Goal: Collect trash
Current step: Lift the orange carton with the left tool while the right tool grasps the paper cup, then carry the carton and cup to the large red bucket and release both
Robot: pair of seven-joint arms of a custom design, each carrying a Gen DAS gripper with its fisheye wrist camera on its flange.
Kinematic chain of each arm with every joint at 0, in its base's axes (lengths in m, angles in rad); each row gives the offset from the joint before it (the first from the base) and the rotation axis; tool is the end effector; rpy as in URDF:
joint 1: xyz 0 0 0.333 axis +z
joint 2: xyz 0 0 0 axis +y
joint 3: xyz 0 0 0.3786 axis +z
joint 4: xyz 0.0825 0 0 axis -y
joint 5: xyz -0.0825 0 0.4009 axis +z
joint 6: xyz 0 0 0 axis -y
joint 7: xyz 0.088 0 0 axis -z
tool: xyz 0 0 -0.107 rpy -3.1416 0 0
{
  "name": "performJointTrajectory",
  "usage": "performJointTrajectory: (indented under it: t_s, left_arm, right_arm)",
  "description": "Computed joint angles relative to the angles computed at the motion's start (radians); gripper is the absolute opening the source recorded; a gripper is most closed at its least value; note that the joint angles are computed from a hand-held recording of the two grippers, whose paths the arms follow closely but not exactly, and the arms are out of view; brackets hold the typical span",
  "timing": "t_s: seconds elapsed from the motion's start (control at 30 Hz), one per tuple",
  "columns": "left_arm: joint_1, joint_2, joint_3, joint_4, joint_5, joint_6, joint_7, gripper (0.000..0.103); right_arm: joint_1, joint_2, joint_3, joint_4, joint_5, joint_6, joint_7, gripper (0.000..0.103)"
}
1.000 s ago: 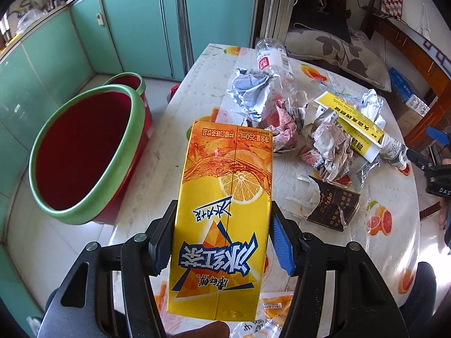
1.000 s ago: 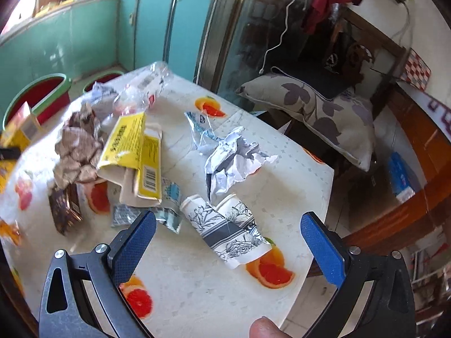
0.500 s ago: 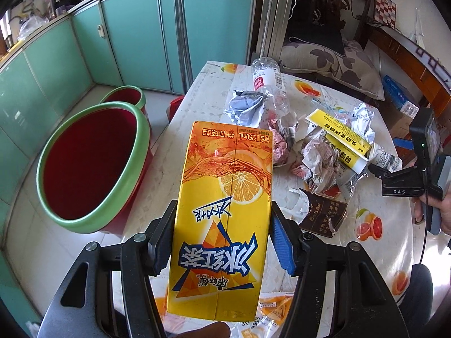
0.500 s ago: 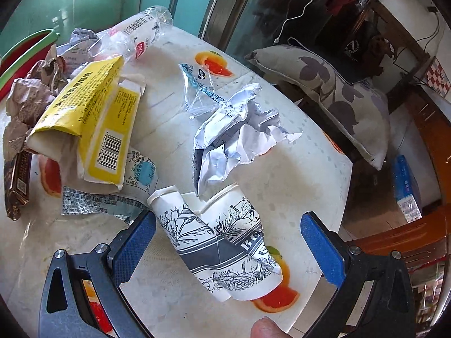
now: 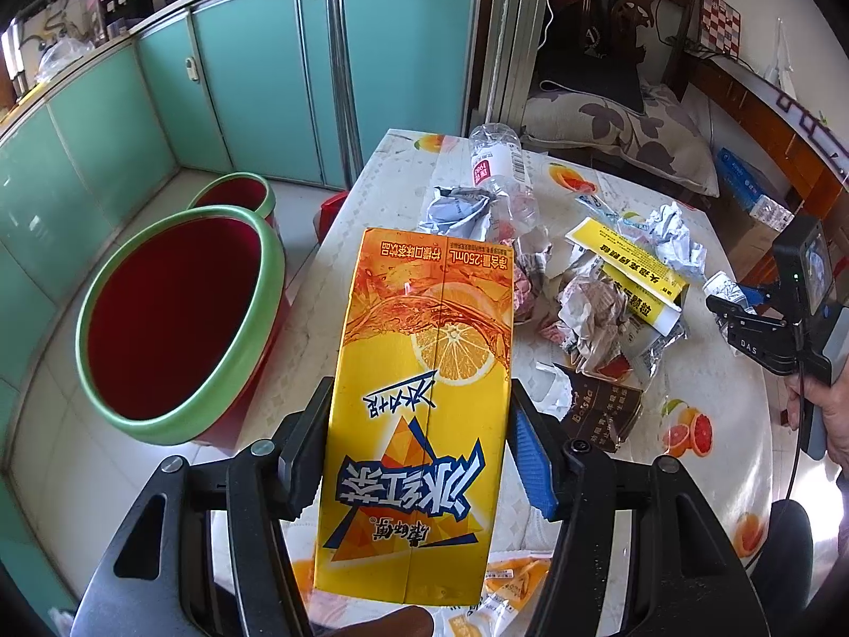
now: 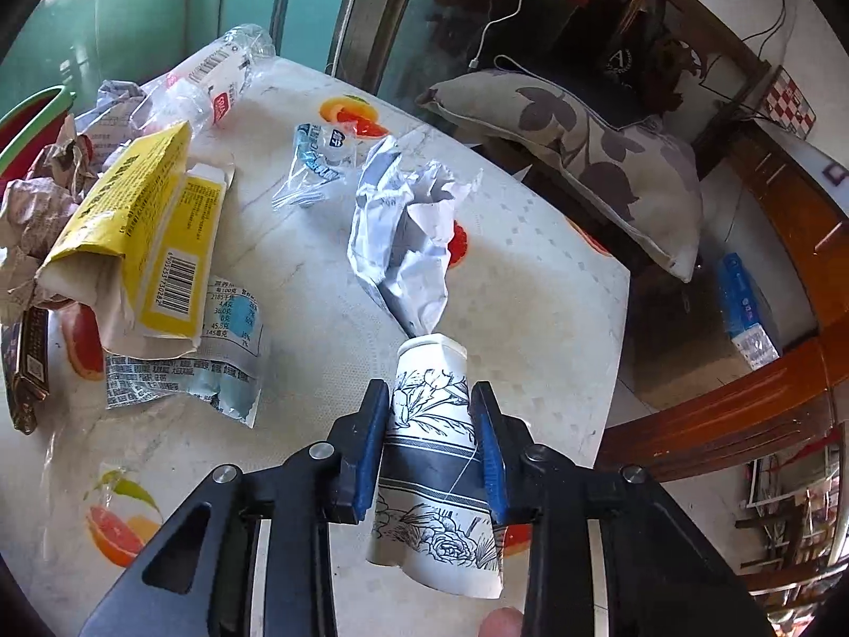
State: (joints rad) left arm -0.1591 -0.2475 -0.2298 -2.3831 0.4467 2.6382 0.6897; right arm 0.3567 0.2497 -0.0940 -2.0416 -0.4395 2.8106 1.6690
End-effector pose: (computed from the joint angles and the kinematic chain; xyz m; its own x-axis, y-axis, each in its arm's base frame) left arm 0.4546 -0.2057 0.5179 0.1343 -0.9904 0.0319 -0.8171 -0.1289 -0.5619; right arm 0.6266 0.1940 0.4245 0.4378 -0.8482 0.2981 -0.7182 -0.5294 -0.4515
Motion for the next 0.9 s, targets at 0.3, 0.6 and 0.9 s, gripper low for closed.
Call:
performJointTrajectory:
  t_s: [0.3, 0.6, 0.9]
  left_arm:
    - [0.003, -0.034, -0.004, -0.011, 0.011, 0.003, -0.016, 0.060]
    - [0.050, -0.126, 0.018, -0.035, 0.027, 0.008, -0.028, 0.060]
    - [0.159, -0.183, 0.118, -0.099, 0.030, 0.042, 0.047, 0.060]
  right_arm:
    - [-0.003, -0.109, 0.021, -0.059, -0.047, 0.000, 0.098, 0.029]
    - [-0.040, -0.249, 0.142, -0.118, 0.036, 0.042, 0.111, 0.029]
    - [0.038, -0.213, 0.232, -0.006, 0.156, 0.088, 0.077, 0.029]
